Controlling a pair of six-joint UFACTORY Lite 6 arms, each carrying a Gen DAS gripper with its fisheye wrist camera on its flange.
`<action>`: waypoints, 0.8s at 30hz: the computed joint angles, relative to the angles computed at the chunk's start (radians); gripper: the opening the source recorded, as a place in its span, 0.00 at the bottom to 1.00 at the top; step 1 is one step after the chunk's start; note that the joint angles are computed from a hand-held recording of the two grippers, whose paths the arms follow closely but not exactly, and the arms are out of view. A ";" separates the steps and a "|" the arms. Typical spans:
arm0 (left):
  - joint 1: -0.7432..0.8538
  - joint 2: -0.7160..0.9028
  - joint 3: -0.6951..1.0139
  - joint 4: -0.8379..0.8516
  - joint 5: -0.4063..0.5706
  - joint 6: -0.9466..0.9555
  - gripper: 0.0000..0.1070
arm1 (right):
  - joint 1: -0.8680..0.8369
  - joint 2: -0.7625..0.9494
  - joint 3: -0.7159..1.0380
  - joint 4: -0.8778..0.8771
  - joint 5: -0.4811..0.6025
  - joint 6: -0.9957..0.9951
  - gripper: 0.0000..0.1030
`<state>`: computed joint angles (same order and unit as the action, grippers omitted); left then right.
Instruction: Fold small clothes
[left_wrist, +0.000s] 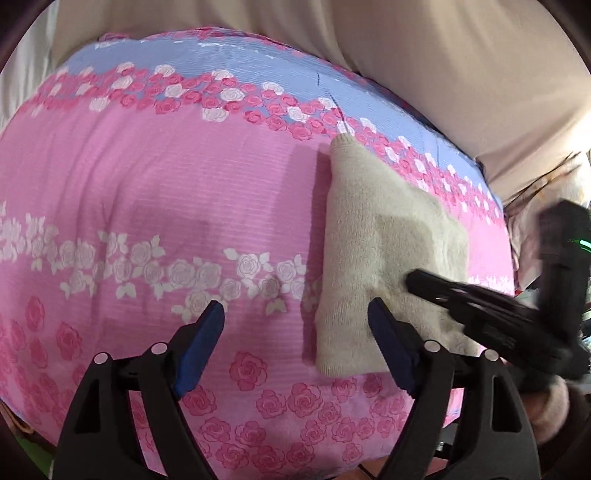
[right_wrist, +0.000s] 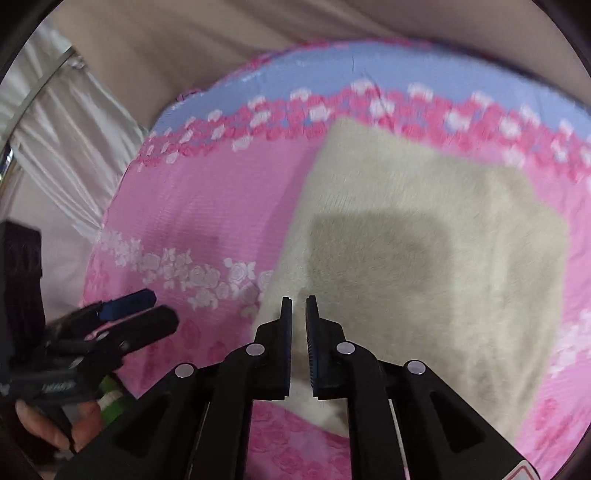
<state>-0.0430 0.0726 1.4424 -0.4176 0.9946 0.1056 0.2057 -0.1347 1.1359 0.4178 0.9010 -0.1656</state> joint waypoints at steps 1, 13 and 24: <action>-0.010 0.011 0.012 0.008 0.004 -0.011 0.73 | -0.005 -0.004 -0.039 -0.010 -0.007 -0.011 0.09; -0.171 0.050 0.072 0.194 -0.024 -0.134 0.74 | -0.214 -0.124 -0.264 -0.095 -0.042 -0.013 0.16; -0.232 0.052 0.064 0.288 -0.023 -0.200 0.76 | -0.419 -0.241 -0.417 -0.046 -0.024 -0.184 0.10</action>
<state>-0.2753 0.1247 1.5062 -0.1296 0.9719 -0.0941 -0.2132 -0.3762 0.7189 0.3721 0.8772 -0.3495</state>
